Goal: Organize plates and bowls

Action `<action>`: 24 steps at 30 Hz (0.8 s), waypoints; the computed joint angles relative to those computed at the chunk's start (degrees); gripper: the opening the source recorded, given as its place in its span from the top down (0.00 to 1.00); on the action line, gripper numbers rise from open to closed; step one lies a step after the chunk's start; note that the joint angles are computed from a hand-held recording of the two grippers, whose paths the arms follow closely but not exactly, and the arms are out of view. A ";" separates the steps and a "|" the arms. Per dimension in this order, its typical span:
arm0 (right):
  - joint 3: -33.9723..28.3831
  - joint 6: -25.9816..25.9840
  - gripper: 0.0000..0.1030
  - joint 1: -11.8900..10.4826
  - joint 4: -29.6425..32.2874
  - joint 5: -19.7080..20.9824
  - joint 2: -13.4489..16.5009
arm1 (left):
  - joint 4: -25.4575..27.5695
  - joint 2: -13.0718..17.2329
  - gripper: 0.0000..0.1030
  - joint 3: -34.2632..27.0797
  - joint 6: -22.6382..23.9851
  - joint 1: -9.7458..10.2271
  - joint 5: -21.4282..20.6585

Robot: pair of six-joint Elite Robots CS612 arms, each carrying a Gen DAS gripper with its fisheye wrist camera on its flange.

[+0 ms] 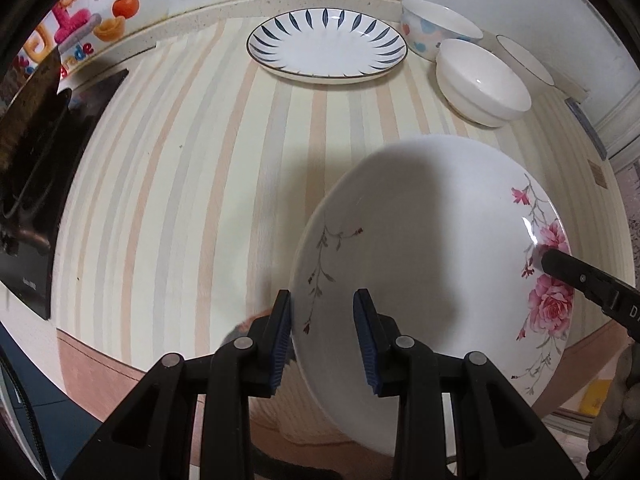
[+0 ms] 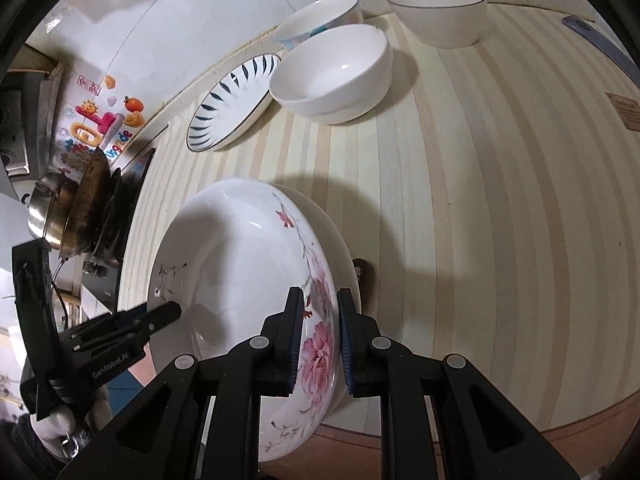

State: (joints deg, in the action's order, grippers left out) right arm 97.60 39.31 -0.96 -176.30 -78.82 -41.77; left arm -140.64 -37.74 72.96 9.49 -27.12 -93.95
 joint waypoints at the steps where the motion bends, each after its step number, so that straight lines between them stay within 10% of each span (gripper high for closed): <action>1: -0.14 -0.39 0.82 -0.04 0.06 0.19 0.08 | -0.25 0.06 0.72 -0.13 0.26 -0.15 0.41; 15: -2.80 -3.60 0.82 -1.39 9.23 6.41 0.11 | -1.64 -1.60 0.72 -0.01 1.21 -0.76 -0.63; 24: -6.00 3.77 0.58 -3.70 5.03 9.18 -1.26 | 5.91 4.96 0.69 -17.83 -5.19 2.55 -6.04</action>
